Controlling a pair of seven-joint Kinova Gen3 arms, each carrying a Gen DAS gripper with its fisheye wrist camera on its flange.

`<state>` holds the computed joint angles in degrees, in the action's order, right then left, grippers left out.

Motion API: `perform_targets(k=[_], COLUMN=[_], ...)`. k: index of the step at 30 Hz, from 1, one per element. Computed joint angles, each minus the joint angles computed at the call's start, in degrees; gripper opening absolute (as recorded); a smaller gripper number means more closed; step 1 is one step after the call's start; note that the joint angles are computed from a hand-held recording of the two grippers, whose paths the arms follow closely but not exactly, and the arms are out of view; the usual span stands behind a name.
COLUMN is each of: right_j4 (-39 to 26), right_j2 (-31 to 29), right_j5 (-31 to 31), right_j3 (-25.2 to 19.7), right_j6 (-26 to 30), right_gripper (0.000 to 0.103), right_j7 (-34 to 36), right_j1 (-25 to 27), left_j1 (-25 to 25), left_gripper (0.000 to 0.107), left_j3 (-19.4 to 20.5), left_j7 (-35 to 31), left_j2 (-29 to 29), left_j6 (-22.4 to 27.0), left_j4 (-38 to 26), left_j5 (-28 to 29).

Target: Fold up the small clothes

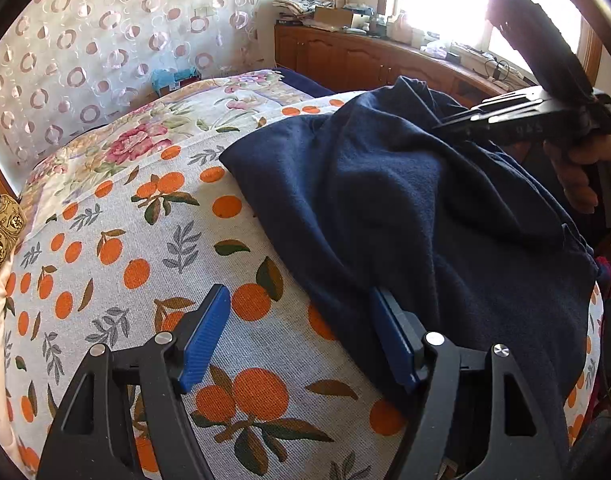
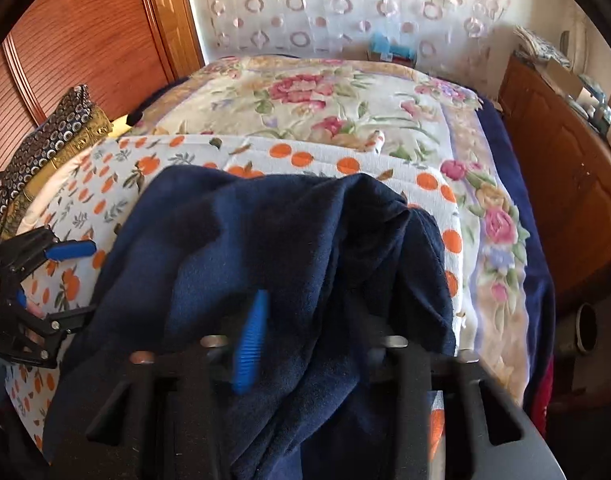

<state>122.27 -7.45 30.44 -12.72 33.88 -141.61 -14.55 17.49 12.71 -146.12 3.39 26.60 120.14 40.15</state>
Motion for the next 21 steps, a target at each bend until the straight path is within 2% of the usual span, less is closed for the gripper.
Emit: perform_targets(k=[2,4,8,10,13,16,20,21], right_j4=[0.14,0.33,-0.21,0.18,3.06,5.01,6.66,6.98], right_j2=[-1.31,-4.28,-7.49,-7.18,-8.95,-11.08,-14.73,-15.80], right_j5=[-1.20,1.32,7.81,9.04,9.66,10.40,6.67,5.36], right_j3=[-1.28,-5.82,-15.89,-17.34,-13.78,-11.30,-12.14,-12.40], right_j6=[-0.79,1.13,6.60,7.92,6.26,9.29,13.89,14.48], right_gripper=[0.005,0.003,0.003,0.003,0.003,0.005,0.032,0.032], right_j7=[1.86,0.00,-9.32,-13.98,-18.33,-21.27,-21.23,-19.85], right_j1=[2.40,7.71,17.87,19.08,13.39,5.43,-0.35,-0.35], left_j1=[-0.10,-0.28,-1.92,-3.15,-3.72,-3.52,-3.20,-3.13], left_gripper=[0.073,0.073,0.073,0.073,0.073,0.073,0.073,0.073], left_j3=[-0.02,-0.02,-0.45,-1.05,-1.62,-1.78,-1.78,-1.83], left_j7=[-0.30,-0.87,-5.40,-8.65,-10.47,-10.37,-10.47,-10.46], left_j2=[0.07,0.12,0.36,0.39,0.38,0.38,-0.07,-0.40], left_j6=[0.11,0.22,2.21,4.31,5.82,5.81,4.91,4.77], left_j4=[-0.02,0.02,0.14,0.26,0.38,0.34,0.70,0.79], left_j5=[0.35,1.00,5.28,8.32,10.01,9.96,9.87,9.73])
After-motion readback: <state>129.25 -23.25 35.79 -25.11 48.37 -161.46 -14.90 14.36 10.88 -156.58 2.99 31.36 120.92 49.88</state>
